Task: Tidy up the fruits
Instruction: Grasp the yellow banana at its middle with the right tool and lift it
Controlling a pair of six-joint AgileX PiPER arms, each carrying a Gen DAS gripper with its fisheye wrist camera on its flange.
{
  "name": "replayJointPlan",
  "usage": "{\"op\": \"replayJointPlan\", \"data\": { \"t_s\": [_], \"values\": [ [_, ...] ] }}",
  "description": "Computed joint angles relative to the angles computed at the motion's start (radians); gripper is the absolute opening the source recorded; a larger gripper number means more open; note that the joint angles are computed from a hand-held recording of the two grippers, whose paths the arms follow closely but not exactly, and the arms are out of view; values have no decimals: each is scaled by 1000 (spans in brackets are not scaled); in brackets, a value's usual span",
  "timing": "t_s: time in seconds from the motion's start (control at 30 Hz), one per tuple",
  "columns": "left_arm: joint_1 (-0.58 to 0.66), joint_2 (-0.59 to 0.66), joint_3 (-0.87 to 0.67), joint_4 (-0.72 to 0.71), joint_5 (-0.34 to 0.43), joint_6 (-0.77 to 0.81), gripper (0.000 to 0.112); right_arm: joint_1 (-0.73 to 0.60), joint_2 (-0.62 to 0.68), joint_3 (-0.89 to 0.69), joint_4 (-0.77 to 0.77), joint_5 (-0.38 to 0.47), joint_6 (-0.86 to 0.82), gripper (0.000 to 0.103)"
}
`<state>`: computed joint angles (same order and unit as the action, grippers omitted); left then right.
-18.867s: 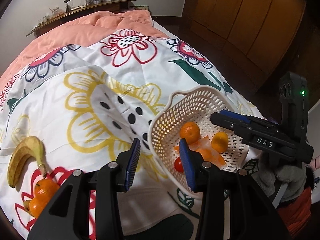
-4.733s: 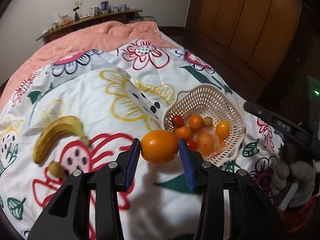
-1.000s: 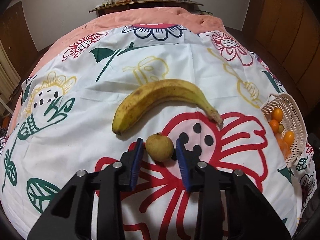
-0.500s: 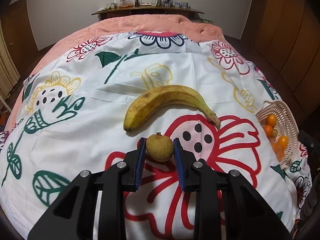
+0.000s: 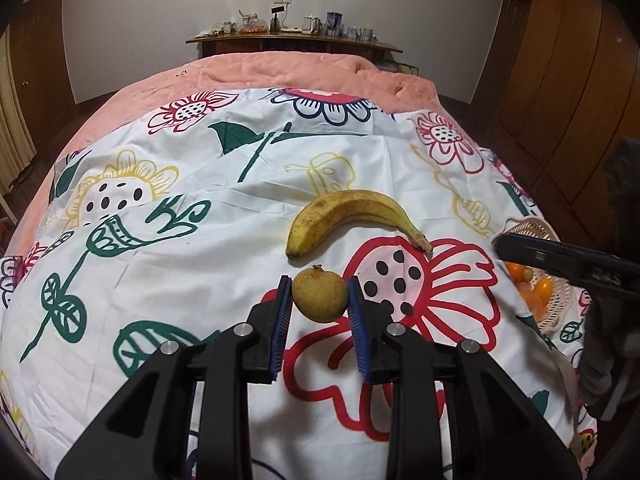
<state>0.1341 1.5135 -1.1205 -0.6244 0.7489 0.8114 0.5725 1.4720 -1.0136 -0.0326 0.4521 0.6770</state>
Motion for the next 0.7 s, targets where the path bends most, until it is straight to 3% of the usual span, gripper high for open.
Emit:
{"op": "replayJointPlan", "data": {
  "t_s": [0.07, 0.33, 0.53, 0.7],
  "values": [
    [27, 1, 0, -36, 22, 38, 28, -21, 65, -68, 150, 14, -143, 47],
    [118, 15, 1, -132, 89, 151, 28, -68, 300, -384, 386, 144, -365, 47],
    [154, 34, 1, -163, 121, 195, 28, -85, 495, -660, 343, 262, -336, 47],
    [173, 58, -8, -168, 128, 204, 28, -96, 548, -705, 336, 273, -325, 47]
  ]
}}
